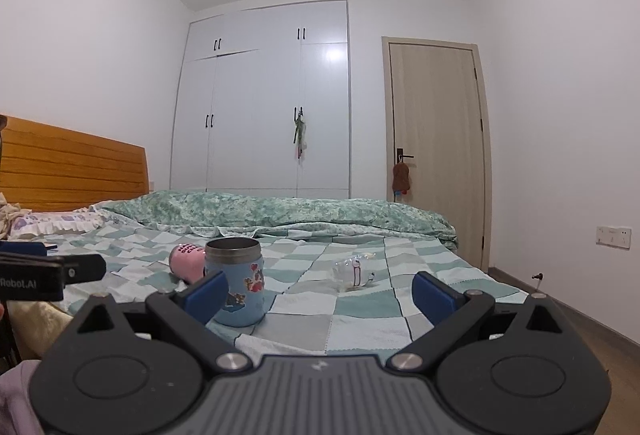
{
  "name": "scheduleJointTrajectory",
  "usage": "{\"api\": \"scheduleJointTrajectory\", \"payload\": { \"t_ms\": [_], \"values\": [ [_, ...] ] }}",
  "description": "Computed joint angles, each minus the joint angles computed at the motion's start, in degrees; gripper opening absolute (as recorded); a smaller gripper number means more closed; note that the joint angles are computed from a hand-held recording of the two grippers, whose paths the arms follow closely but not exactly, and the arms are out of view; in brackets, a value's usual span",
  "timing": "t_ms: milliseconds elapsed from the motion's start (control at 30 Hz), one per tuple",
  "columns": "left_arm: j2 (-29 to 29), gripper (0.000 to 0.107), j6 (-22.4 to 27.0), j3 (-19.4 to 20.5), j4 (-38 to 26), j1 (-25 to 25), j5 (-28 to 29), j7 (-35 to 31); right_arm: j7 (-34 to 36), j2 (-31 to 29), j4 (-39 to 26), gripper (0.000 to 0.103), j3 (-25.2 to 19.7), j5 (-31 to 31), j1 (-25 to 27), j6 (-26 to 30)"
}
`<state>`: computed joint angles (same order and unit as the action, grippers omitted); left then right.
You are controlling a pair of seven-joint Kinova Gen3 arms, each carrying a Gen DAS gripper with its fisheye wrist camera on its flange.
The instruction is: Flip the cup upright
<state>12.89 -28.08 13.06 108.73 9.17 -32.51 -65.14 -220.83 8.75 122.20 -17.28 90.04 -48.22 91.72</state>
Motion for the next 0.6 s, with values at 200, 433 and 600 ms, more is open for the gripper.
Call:
{"api": "scheduleJointTrajectory", "payload": {
  "t_ms": [200, 433, 600],
  "values": [
    [-0.42, 0.103, -0.47, -0.17, 0.60, 0.07, 0.21, -0.07, -0.10, 0.20, 0.05, 0.099, 0.11, 0.42, 0.11, 0.06],
    [-0.35, 0.103, -0.99, -0.32, 0.66, 0.09, 0.40, -0.17, -0.58, 0.36, 0.31, 0.099, 0.02, 0.39, -0.14, 0.41],
    [-0.34, 0.103, -1.30, -0.54, 0.80, 0.28, 0.79, -0.58, -0.73, 0.45, 0.41, 0.099, -0.01, 0.40, -0.31, 0.65]
  ]
}}
